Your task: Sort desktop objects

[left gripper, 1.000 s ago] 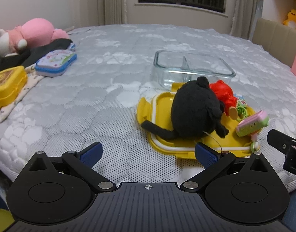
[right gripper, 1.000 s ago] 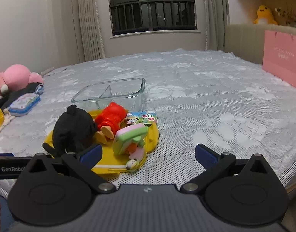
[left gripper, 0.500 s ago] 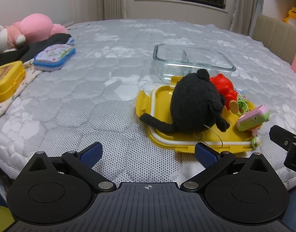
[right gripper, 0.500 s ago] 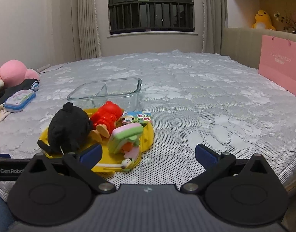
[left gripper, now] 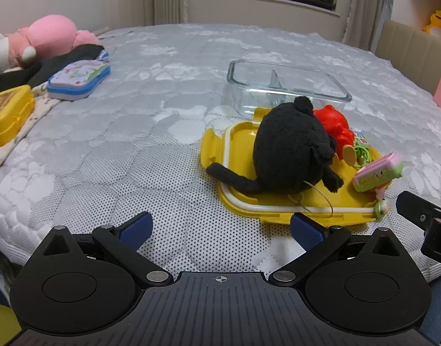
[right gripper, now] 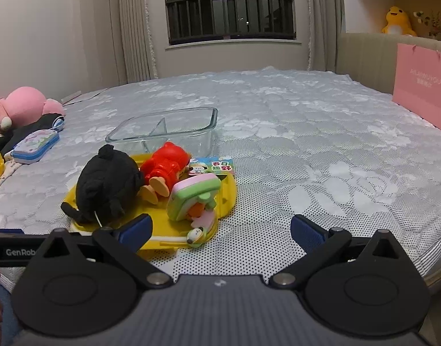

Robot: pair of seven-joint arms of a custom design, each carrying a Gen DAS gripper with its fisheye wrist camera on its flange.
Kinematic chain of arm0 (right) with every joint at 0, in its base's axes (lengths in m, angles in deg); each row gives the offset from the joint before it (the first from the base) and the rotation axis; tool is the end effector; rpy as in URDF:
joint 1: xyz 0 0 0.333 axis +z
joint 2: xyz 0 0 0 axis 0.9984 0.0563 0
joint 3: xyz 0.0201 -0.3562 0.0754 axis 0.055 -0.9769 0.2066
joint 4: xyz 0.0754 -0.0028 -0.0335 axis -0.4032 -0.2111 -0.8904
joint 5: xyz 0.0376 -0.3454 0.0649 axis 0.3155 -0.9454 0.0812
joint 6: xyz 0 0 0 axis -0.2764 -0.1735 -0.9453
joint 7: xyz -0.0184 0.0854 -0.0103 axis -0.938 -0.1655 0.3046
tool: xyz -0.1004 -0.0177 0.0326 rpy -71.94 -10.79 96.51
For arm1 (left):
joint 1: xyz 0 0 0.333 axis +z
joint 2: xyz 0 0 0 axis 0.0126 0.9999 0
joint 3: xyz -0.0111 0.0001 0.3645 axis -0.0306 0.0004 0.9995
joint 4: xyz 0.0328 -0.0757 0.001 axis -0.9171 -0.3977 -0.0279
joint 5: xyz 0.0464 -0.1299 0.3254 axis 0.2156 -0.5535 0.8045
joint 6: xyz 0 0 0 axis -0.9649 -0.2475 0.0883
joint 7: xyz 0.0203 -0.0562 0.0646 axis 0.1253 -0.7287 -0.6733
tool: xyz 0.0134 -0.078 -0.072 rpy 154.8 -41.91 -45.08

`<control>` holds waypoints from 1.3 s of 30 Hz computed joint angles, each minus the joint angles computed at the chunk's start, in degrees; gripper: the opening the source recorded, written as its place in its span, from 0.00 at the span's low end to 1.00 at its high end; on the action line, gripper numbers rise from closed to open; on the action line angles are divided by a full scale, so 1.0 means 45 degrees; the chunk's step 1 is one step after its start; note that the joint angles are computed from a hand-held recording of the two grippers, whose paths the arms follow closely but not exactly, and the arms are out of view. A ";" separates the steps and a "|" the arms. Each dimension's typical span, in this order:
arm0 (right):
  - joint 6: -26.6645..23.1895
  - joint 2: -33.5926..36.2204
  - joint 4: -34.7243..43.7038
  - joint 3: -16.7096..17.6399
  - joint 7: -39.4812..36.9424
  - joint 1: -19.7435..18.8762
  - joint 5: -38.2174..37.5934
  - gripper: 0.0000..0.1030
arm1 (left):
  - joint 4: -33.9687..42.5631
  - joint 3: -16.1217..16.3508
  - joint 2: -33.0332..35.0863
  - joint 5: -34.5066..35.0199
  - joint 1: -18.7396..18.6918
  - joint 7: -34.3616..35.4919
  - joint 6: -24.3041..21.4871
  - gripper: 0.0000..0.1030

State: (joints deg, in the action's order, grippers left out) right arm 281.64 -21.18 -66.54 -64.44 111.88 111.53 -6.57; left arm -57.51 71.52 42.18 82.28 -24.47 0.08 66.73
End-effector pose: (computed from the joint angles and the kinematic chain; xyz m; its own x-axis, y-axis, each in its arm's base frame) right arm 0.6981 0.3280 0.2700 0.3769 -0.9223 -0.0856 -0.5190 -0.1338 -0.8443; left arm 0.6495 -0.2680 0.2811 0.4426 -0.8963 0.0262 -0.6159 -0.3252 -0.7176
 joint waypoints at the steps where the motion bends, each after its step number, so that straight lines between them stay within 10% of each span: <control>1: -0.0004 0.0007 0.0009 -0.0011 0.0004 0.0007 0.0019 1.00 | 0.0010 -0.0012 0.0013 -0.0028 0.0006 0.0040 -0.0011 1.00; 13: -0.0130 0.0091 0.0129 -0.1637 0.0073 0.1239 0.1377 1.00 | 0.0117 0.0073 0.0008 -0.0066 -0.0086 0.0176 -0.0101 1.00; 27: -0.0049 0.0411 0.0747 0.2331 -0.0001 -0.2041 -0.1476 1.00 | 0.0837 0.0034 -0.0119 0.0746 0.0357 0.0294 0.0526 1.00; 33: 0.0715 0.0739 0.1334 0.0828 0.0178 -0.1054 -0.0874 1.00 | 0.2089 -0.0609 0.0568 -0.1619 0.1359 0.2532 0.1006 1.00; 39: -0.0465 0.1558 0.2810 0.2013 0.0287 -0.1844 -0.1768 0.99 | 0.3792 -0.0662 0.1778 -0.3601 0.1482 0.5119 0.0945 1.00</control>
State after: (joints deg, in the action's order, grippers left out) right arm 279.55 -14.18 -53.90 -55.38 113.17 103.23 -14.52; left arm -40.45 68.54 50.18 66.07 -17.80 23.12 70.98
